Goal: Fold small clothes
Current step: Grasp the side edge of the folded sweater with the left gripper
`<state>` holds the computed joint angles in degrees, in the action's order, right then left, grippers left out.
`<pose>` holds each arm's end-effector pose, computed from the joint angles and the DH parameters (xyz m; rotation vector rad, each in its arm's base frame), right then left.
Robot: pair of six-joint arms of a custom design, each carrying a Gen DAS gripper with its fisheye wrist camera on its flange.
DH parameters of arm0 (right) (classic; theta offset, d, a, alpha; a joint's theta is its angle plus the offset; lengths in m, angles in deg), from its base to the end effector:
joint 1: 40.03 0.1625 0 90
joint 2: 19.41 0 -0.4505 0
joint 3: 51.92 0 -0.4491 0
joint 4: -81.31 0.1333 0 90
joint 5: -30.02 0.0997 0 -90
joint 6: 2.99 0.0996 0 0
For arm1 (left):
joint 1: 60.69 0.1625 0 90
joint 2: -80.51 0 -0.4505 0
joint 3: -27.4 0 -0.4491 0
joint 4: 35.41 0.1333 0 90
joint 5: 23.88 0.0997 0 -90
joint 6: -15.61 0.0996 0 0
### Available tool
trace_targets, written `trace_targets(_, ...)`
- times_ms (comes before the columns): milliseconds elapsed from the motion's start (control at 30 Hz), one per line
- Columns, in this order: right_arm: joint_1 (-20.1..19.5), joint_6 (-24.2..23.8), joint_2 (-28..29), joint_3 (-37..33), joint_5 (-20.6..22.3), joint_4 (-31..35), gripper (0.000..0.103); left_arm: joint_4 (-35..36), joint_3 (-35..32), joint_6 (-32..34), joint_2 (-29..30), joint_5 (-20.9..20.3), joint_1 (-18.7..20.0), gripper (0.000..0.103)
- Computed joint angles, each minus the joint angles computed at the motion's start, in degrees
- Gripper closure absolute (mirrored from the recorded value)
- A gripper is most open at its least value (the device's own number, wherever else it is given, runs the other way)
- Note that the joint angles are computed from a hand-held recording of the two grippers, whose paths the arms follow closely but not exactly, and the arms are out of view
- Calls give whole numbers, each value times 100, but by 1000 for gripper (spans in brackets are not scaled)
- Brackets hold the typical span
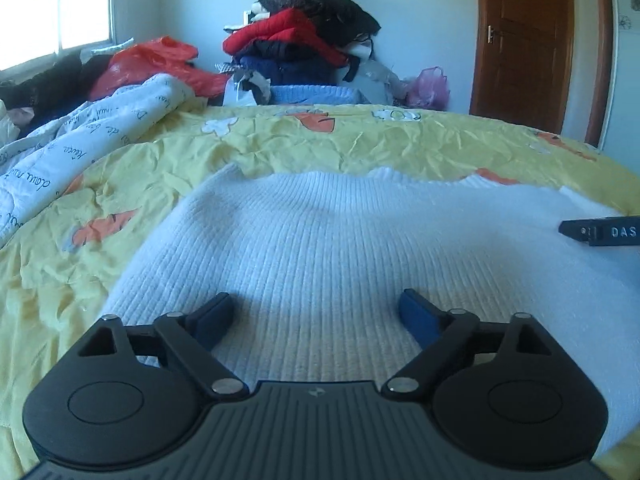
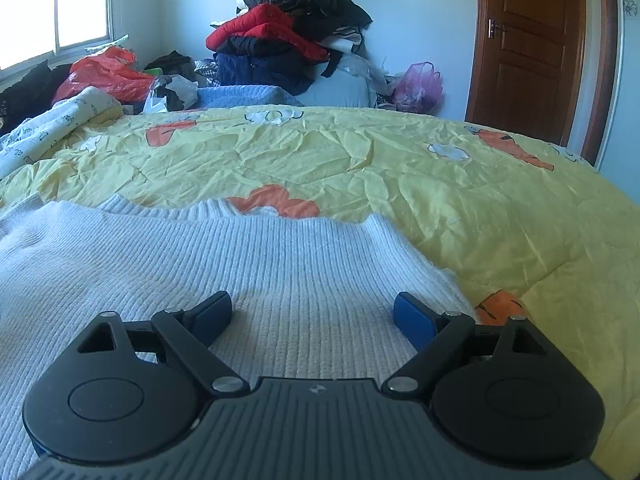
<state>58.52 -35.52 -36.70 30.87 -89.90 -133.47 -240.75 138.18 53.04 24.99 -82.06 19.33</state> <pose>0.1929 -0.7209 -0.0707 0.4604 -2.1858 1.1066 0.0731 -0.6566 0.2090 0.5429 2.1228 -1.0683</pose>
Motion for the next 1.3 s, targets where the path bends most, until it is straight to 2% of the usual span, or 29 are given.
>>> trace_targets(100, 5, 5, 5, 17, 14, -55, 14, 8, 177, -146, -198, 272, -152, 12)
trace_targets(233, -4, 31, -8, 64, 77, -126, 14, -311, 844, -842, -786, 103, -100, 12)
trace_targets(300, -11, 41, -15, 80, 110, -135, 13, -200, 1193, -1479, -1205, -247, 68, 12)
trace_targets(400, -21, 67, -36, 106, 163, -108, 11, 314, 1455, -2585, -1705, -413, 247, 8)
trace_targets(467, -28, 81, -46, 118, 191, -101, 11, 937, 1422, -3394, -1948, -933, 505, 8)
trace_targets(533, -33, 93, -52, 136, 216, -118, 11, 1387, 1277, -4056, -2019, -1300, 691, 8)
trace_targets(633, -35, 80, -49, 148, 231, -154, 11, 1397, 1053, -4730, -1892, -1793, 869, 8)
trace_targets(667, -35, 79, -49, 152, 236, -163, 11, 1428, 947, -4890, -1817, -1841, 890, 8)
trace_targets(767, -39, 91, -55, 158, 253, -164, 11, 1281, 733, -4986, -1574, -1638, 816, 9)
trace_targets(833, -38, 90, -54, 161, 253, -167, 11, 986, 677, -4969, -1396, -1408, 747, 17)
trace_targets(900, -44, 110, -64, 171, 278, -156, 10, 716, 644, -4949, -1272, -1298, 726, 18)
trace_targets(933, -48, 116, -69, 177, 290, -152, 10, 592, 644, -4932, -1231, -1221, 708, 25)
trace_targets(967, -47, 122, -70, 181, 294, -153, 10, 536, 635, -4908, -1181, -918, 621, 36)
trace_targets(1000, -48, 129, -72, 184, 302, -150, 10, 613, 617, -4867, -1176, -652, 563, 59)
trace_targets(1033, -49, 136, -76, 193, 313, -154, 10, 717, 581, -4802, -1166, -510, 538, 66)
trace_targets(1167, -80, 195, -128, 261, 445, -133, 8, 813, 609, -4781, -1269, -361, 449, 73)
trace_targets(1233, -92, 223, -149, 287, 492, -118, 8, 681, 622, -4488, -1244, -37, 261, 75)
trace_targets(1300, -103, 280, -172, 308, 539, -94, 7, 330, 628, -3759, -1099, 540, -98, 76)
